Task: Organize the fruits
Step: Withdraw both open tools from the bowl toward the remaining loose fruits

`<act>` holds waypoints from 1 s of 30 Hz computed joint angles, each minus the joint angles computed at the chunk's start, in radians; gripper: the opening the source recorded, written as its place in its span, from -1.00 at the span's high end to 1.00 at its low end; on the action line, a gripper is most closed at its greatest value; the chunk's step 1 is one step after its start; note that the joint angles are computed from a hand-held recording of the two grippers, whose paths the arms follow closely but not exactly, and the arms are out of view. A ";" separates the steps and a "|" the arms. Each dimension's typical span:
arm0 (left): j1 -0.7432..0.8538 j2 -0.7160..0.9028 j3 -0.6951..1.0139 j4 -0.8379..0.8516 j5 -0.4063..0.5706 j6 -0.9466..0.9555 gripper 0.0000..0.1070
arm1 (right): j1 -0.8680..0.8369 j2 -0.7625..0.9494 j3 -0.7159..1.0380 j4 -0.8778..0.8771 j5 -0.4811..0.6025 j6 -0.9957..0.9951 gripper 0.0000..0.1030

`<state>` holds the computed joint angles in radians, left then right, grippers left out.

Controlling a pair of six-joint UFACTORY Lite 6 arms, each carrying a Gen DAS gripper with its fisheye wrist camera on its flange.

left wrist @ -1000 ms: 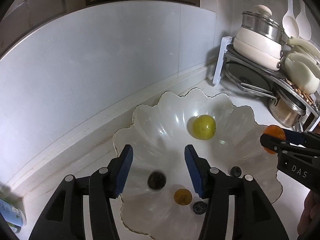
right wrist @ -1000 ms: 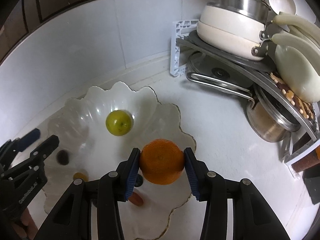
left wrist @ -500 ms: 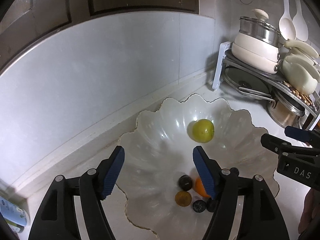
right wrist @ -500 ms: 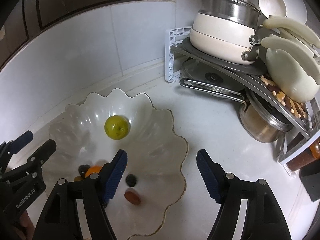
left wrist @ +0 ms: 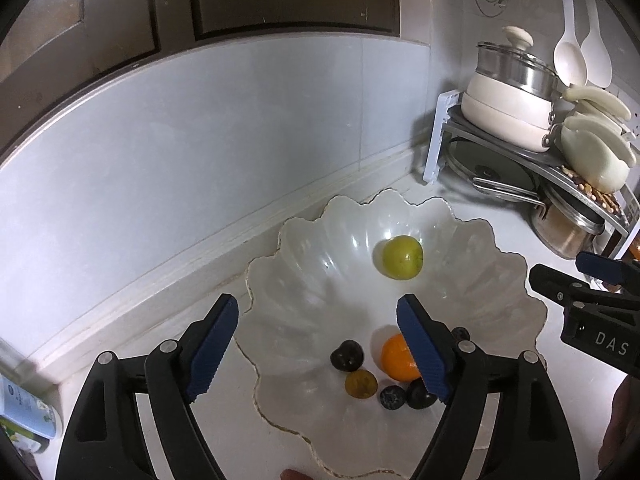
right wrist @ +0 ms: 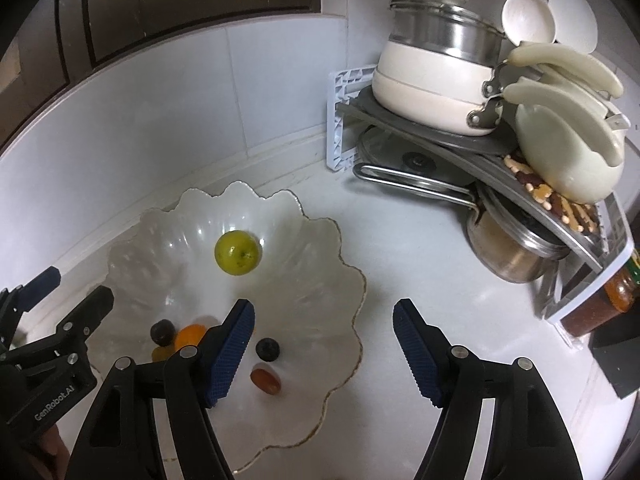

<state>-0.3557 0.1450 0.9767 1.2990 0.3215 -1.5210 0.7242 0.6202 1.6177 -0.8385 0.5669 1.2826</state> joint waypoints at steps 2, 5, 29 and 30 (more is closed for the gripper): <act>-0.009 -0.023 -0.016 0.006 0.009 -0.015 -0.57 | 0.005 -0.024 -0.024 -0.023 0.004 0.034 -0.41; -0.024 -0.045 -0.029 0.014 0.027 -0.030 -0.58 | 0.010 -0.046 -0.043 -0.032 0.007 0.054 -0.41; -0.177 -0.372 -0.306 -0.003 0.223 -0.126 -0.59 | 0.182 -0.298 -0.351 -0.244 0.126 0.400 -0.41; -0.187 -0.387 -0.320 -0.002 0.232 -0.134 -0.59 | 0.188 -0.305 -0.363 -0.249 0.131 0.414 -0.41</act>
<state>-0.5423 -0.2422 0.6571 1.2969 0.5533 -1.6552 0.9122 0.3151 1.2549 -1.0879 0.6974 1.6962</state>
